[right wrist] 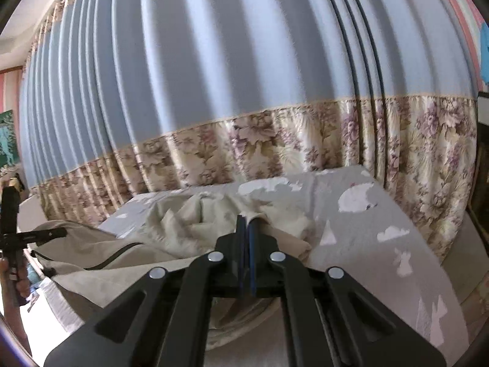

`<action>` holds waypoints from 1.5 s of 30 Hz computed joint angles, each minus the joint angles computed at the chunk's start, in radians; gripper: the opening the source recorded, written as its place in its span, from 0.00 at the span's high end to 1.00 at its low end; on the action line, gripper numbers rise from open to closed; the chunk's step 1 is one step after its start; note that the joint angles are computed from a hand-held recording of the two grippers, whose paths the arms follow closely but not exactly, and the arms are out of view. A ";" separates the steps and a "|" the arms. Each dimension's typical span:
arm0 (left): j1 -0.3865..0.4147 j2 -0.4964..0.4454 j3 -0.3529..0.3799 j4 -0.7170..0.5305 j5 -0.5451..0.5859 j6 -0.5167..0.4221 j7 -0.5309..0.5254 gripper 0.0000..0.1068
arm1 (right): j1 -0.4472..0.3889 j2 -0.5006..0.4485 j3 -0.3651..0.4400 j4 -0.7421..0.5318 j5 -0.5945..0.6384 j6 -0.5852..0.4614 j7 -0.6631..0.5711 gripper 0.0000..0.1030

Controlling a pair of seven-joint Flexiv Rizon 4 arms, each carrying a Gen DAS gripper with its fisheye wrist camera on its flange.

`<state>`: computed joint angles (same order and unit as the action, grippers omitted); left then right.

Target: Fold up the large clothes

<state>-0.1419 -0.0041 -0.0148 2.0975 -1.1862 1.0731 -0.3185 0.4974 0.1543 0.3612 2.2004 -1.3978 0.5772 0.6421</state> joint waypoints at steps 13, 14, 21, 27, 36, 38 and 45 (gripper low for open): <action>0.055 -0.312 -0.082 -0.395 0.466 0.013 -0.289 0.84 | -0.102 -0.081 -0.103 -0.099 0.068 0.062 -0.215 0.98; 0.063 -0.337 -0.090 -0.433 0.490 -0.011 -0.312 0.83 | -0.112 -0.085 -0.114 -0.099 0.076 0.084 -0.220 0.98; 0.064 -0.642 -0.115 -0.843 0.695 -0.177 -0.510 0.70 | -0.186 -0.202 -0.195 -0.163 0.206 0.225 -0.295 0.98; 0.149 -0.743 -0.223 -0.938 0.614 -0.314 -0.507 0.30 | -0.183 -0.333 -0.248 -0.233 0.350 0.298 -0.437 0.95; 0.190 -0.588 -0.222 -0.749 0.487 -0.178 -0.393 0.06 | -0.218 -0.298 -0.295 -0.225 0.292 0.528 -0.366 0.47; 0.176 -0.550 -0.202 -0.672 0.498 -0.071 -0.343 0.06 | -0.229 -0.279 -0.299 -0.214 0.251 0.540 -0.311 0.26; 0.137 -0.502 -0.178 -0.515 0.606 0.066 -0.247 0.06 | -0.226 -0.194 -0.223 -0.123 0.260 0.387 -0.318 0.26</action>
<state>-0.0045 -0.5064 -0.1928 1.5822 -0.5798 1.1392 -0.5651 0.2711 -0.0400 0.1381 2.0775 -1.1380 0.9644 0.3236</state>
